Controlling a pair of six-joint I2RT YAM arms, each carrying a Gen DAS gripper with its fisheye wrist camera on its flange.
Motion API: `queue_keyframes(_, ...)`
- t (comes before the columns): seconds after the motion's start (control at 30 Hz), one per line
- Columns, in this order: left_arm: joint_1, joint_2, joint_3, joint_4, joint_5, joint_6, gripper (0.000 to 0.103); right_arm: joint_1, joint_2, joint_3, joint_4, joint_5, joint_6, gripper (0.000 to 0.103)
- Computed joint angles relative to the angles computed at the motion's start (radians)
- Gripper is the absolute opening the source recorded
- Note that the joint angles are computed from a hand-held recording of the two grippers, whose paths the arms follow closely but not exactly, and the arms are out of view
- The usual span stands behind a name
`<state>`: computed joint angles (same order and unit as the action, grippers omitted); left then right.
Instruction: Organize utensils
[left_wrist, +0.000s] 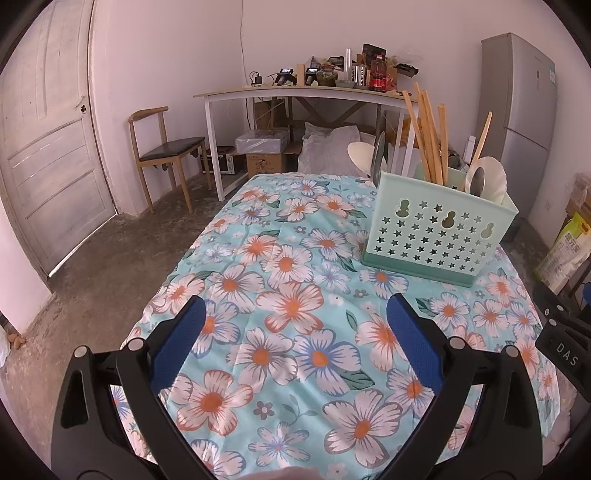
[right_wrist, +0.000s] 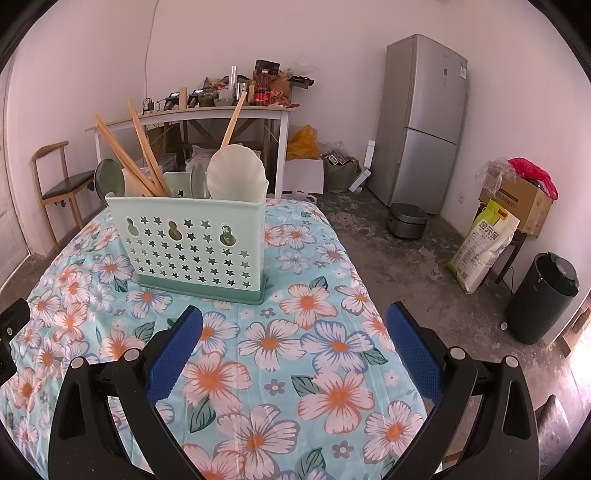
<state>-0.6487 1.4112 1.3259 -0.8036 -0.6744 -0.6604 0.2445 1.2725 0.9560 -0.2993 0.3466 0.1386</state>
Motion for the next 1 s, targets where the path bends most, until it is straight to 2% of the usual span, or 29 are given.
queue_keyframes(1.0, 0.01, -0.012, -0.012, 0.001, 0.009, 0.006, 0.095, 0.003, 0.004, 0.011, -0.01, -0.009, 0.015, 0.097)
